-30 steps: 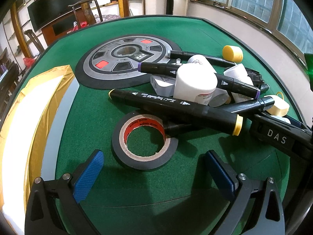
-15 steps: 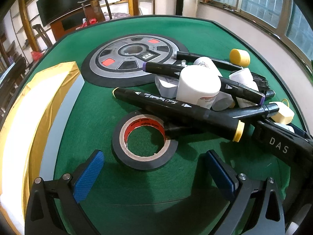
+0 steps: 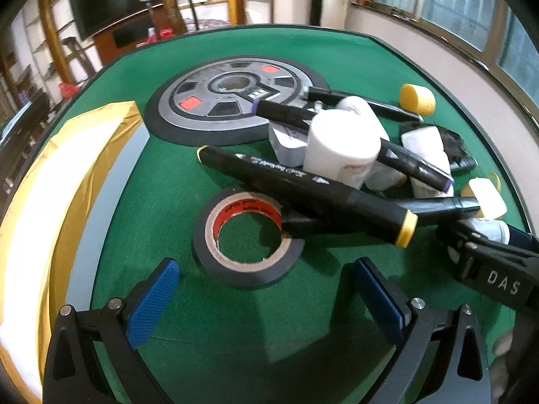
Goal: Organize rigid objects
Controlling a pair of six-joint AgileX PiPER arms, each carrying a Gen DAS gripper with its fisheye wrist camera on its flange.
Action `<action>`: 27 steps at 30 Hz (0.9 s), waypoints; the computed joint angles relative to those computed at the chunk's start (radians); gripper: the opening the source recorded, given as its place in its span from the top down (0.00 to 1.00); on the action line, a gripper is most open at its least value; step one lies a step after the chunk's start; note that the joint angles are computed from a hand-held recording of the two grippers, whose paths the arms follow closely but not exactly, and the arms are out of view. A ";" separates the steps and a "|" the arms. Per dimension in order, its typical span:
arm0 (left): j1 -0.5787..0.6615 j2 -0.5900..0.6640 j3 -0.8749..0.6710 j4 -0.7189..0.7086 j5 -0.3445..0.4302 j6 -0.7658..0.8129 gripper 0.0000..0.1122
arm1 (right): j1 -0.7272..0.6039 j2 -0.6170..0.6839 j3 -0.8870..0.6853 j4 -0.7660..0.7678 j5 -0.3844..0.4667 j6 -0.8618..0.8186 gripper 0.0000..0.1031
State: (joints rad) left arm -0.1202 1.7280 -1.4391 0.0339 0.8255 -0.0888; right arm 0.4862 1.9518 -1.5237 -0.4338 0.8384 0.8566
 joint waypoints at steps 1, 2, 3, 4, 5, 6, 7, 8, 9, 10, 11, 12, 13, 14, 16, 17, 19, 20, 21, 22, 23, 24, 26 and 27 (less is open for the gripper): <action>0.010 -0.013 0.011 -0.015 0.002 0.019 0.16 | 0.012 -0.016 0.023 -0.029 0.006 0.041 0.02; 0.033 -0.046 0.040 -0.055 -0.011 0.052 0.21 | 0.032 -0.029 0.036 -0.078 0.020 0.111 0.02; 0.066 -0.089 0.070 -0.125 -0.020 0.111 0.25 | 0.047 -0.058 0.075 -0.122 0.010 0.159 0.02; 0.089 -0.116 0.085 -0.170 -0.023 0.149 0.25 | 0.061 -0.092 0.120 -0.172 -0.006 0.211 0.02; 0.122 -0.163 0.109 -0.228 -0.031 0.197 0.25 | 0.078 -0.139 0.167 -0.224 -0.018 0.266 0.02; 0.161 -0.217 0.134 -0.287 -0.040 0.254 0.25 | 0.091 -0.176 0.198 -0.265 -0.019 0.309 0.02; 0.196 -0.268 0.150 -0.335 -0.045 0.307 0.24 | 0.108 -0.217 0.231 -0.315 -0.016 0.357 0.02; 0.228 -0.309 0.158 -0.368 -0.045 0.348 0.24 | 0.127 -0.264 0.260 -0.363 -0.009 0.398 0.02; 0.267 -0.353 0.154 -0.400 -0.034 0.390 0.24 | 0.148 -0.302 0.285 -0.428 -0.009 0.455 0.02; 0.301 -0.385 0.142 -0.431 -0.015 0.426 0.23 | 0.178 -0.340 0.314 -0.519 0.003 0.525 0.02; 0.339 -0.405 0.126 -0.468 0.005 0.468 0.22 | 0.230 -0.402 0.335 -0.619 0.047 0.608 0.02; 0.379 -0.424 0.108 -0.505 0.025 0.510 0.17 | 0.277 -0.439 0.361 -0.719 0.086 0.695 0.02; 0.424 -0.440 0.093 -0.540 0.036 0.554 0.12 | 0.312 -0.484 0.405 -0.819 0.100 0.787 0.00; 0.438 -0.449 0.084 -0.543 0.034 0.561 0.11 | 0.332 -0.532 0.442 -0.895 0.083 0.848 0.00; 0.459 -0.451 0.068 -0.531 0.035 0.542 0.11 | 0.279 -0.533 0.460 -0.928 -0.028 0.863 0.00; 0.473 -0.446 0.069 -0.542 0.043 0.548 0.11 | 0.233 -0.495 0.437 -0.884 -0.073 0.814 0.00; 0.457 -0.415 0.069 -0.516 0.049 0.509 0.11 | 0.184 -0.447 0.424 -0.843 -0.088 0.816 0.00; 0.445 -0.394 0.063 -0.494 0.056 0.492 0.11 | 0.136 -0.407 0.420 -0.835 -0.117 0.847 0.00; 0.435 -0.375 0.060 -0.480 0.068 0.486 0.11 | 0.103 -0.389 0.424 -0.820 -0.139 0.857 0.00; 0.397 -0.363 0.069 -0.446 0.071 0.460 0.12 | 0.073 -0.373 0.432 -0.823 -0.175 0.889 0.00; 0.372 -0.352 0.068 -0.428 0.070 0.443 0.13 | 0.033 -0.364 0.460 -0.846 -0.236 0.959 0.00; 0.352 -0.338 0.065 -0.415 0.070 0.430 0.17 | 0.008 -0.373 0.500 -0.894 -0.275 1.037 0.00; 0.297 -0.292 0.030 -0.369 0.078 0.365 0.18 | -0.021 -0.360 0.549 -1.001 -0.301 1.187 0.00; 0.276 -0.278 0.021 -0.356 0.081 0.341 0.18 | -0.025 -0.342 0.555 -1.037 -0.299 1.231 0.00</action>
State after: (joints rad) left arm 0.1560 1.4504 -1.4185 -0.3222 0.9066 0.2518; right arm 0.4608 1.6102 -0.9682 -1.4712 0.5389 2.0879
